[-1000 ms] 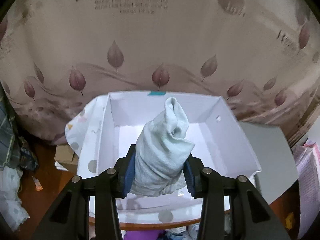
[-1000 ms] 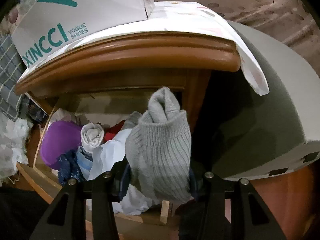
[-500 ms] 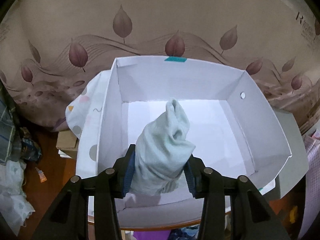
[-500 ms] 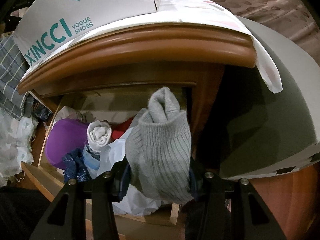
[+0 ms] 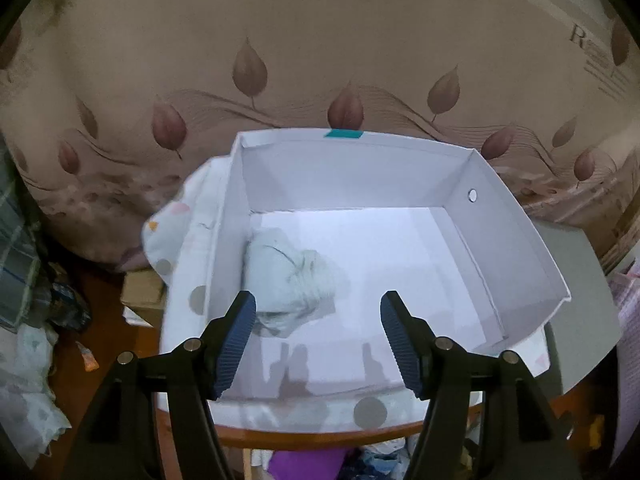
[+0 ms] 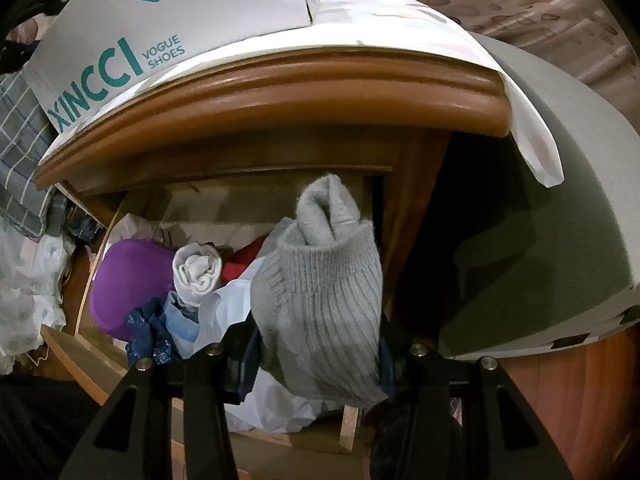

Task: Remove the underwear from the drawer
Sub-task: 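Carry the white sock into the white box and open the left gripper, then lift the grey sock out of the drawer with the right gripper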

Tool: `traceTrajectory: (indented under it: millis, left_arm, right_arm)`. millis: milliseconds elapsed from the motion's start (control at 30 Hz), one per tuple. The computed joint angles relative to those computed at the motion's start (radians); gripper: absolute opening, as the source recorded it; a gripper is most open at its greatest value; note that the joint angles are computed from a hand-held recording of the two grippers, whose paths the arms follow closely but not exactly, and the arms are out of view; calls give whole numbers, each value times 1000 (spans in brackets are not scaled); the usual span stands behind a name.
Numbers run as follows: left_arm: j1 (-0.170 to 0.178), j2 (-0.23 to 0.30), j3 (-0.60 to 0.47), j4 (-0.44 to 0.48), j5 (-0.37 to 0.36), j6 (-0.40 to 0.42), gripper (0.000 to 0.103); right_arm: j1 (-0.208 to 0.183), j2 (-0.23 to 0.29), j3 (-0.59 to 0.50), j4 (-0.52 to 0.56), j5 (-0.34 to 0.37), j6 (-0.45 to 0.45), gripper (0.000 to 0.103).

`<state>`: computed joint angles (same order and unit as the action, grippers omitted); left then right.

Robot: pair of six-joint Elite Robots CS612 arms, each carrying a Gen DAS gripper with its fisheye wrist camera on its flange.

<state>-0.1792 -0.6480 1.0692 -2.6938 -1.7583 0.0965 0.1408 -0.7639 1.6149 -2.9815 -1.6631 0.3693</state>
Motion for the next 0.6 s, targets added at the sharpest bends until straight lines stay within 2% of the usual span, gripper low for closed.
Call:
traceTrajectory:
  millis: [200, 300, 433, 600]
  left_arm:
    - [6, -81, 193, -230, 21, 20, 67]
    - [12, -114, 279, -305, 34, 45, 70]
    - [22, -141, 368, -339, 47, 64, 72]
    - [27, -136, 425, -332, 72, 62, 73]
  right_arm:
    - [3, -1, 3, -15, -17, -3, 48]
    - [5, -2, 6, -22, -29, -4, 48]
    - [6, -5, 10, -35, -41, 0, 48]
    - [12, -5, 13, -56, -57, -9, 48]
